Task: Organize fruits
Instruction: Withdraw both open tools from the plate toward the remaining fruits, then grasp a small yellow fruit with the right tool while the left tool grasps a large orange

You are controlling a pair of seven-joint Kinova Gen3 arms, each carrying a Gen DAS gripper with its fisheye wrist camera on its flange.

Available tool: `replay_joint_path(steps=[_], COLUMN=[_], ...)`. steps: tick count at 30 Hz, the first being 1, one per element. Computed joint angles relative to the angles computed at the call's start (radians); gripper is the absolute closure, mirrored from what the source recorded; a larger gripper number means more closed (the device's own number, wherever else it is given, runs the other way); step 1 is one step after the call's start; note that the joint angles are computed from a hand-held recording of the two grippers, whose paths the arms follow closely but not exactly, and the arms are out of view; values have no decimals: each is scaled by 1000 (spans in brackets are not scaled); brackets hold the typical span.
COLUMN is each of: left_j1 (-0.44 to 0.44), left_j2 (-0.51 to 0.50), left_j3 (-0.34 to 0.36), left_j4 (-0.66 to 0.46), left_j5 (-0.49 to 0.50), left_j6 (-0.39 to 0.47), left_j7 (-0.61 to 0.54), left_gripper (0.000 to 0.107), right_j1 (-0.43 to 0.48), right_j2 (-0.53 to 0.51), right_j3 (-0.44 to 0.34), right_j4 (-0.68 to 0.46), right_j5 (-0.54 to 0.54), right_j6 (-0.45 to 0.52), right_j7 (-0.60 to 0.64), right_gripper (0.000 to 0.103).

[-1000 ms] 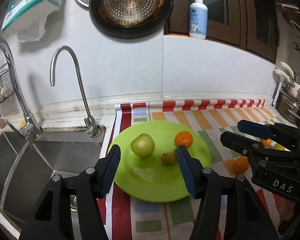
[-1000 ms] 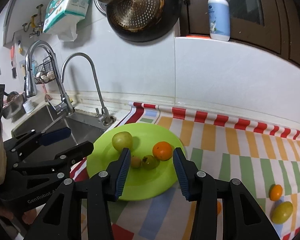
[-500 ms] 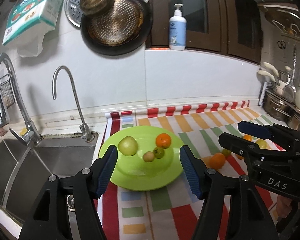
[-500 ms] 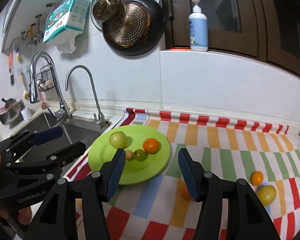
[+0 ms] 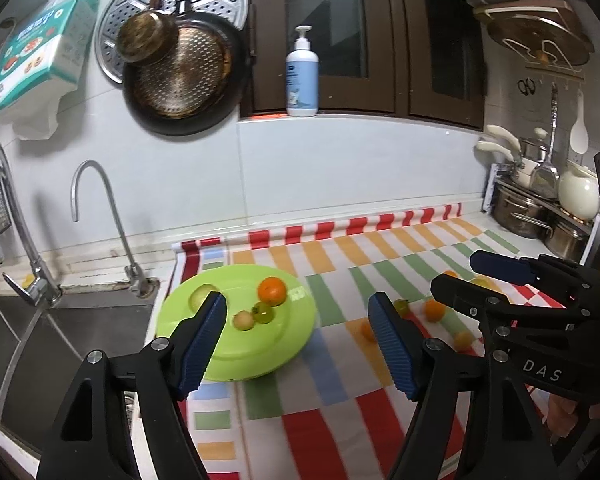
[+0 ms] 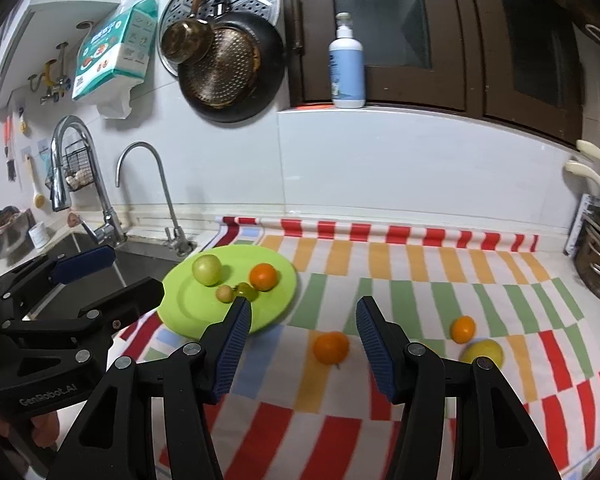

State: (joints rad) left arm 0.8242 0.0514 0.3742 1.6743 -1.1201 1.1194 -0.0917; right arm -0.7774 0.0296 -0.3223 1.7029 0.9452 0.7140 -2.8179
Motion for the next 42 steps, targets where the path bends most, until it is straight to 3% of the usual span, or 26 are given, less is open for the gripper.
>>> replay_joint_path(steps=[16,36,42], left_j1=[95,42,15], left_j2=[114,192,225], left_j3=[-60,-161,-192], left_j4=[-76,-110,-135], left_j5=[-13,204,276], left_j6=[-60,-222,-269], left_j7=[-42,-307,-396], left_gripper=[33,34,34], right_j1=[100,134,138], right_j2=[-86,-9,30], right_j3=[-36,28,65], right_j4=[112,123,109], right_j5=[-25,-235,-312], right_j6=[60,41,18], right_j7=[-44,35,94], right_gripper=[47,48,55])
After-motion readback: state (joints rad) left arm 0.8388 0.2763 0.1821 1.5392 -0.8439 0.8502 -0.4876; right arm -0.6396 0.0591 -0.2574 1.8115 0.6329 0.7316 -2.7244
